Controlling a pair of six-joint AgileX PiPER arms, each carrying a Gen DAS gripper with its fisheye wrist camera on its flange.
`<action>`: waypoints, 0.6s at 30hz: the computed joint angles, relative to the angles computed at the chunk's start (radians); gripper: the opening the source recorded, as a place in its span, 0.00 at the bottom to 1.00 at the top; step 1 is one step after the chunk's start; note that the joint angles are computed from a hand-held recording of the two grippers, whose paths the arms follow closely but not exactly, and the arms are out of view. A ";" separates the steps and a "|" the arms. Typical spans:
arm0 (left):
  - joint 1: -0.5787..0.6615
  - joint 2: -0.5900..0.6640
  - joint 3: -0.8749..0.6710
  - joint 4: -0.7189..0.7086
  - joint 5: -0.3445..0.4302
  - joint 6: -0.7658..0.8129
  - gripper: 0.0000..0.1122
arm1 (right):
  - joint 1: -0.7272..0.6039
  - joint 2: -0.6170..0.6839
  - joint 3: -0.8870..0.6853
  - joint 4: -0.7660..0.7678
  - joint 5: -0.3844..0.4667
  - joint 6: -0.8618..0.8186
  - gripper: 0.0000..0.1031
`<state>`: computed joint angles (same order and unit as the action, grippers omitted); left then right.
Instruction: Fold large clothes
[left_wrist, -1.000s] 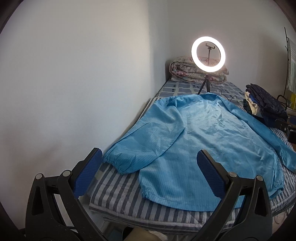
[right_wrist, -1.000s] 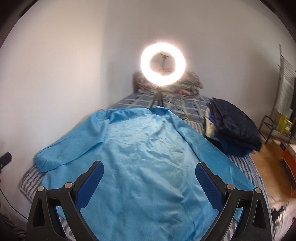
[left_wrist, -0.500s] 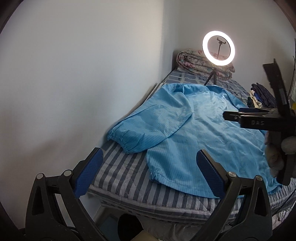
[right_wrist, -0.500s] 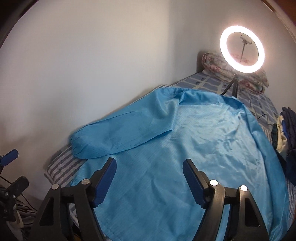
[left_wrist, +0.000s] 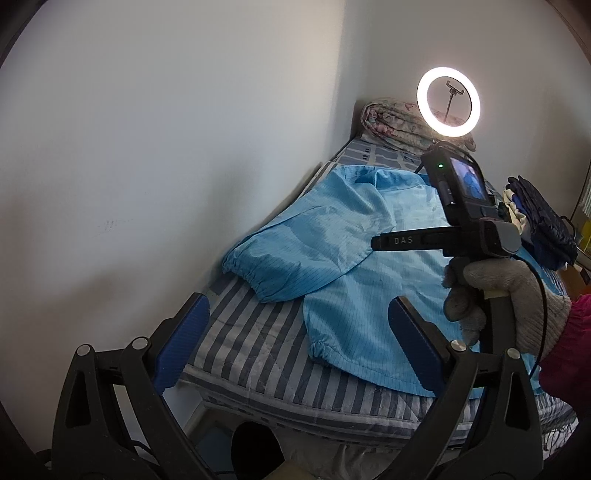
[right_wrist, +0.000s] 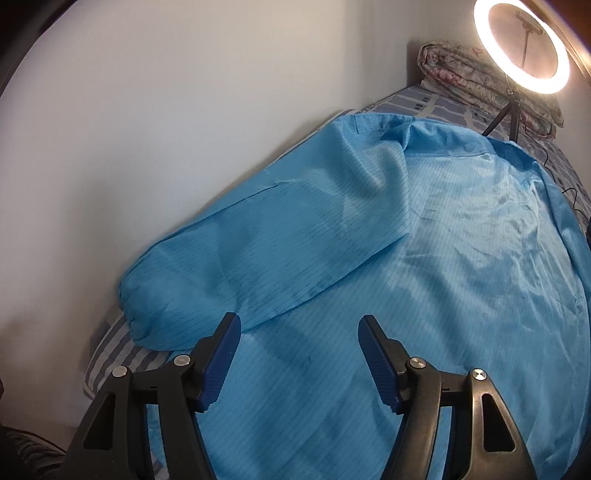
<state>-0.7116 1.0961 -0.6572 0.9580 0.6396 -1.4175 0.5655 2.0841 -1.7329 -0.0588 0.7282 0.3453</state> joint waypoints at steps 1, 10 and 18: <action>0.018 0.004 0.000 -0.002 -0.018 0.008 0.88 | -0.006 0.027 -0.032 0.037 0.016 -0.018 0.66; 0.082 0.017 -0.002 -0.105 -0.088 0.115 0.85 | -0.066 0.224 -0.221 0.343 0.111 -0.100 0.66; 0.149 0.042 -0.009 -0.250 -0.149 0.249 0.83 | -0.074 0.318 -0.339 0.388 0.145 -0.072 0.24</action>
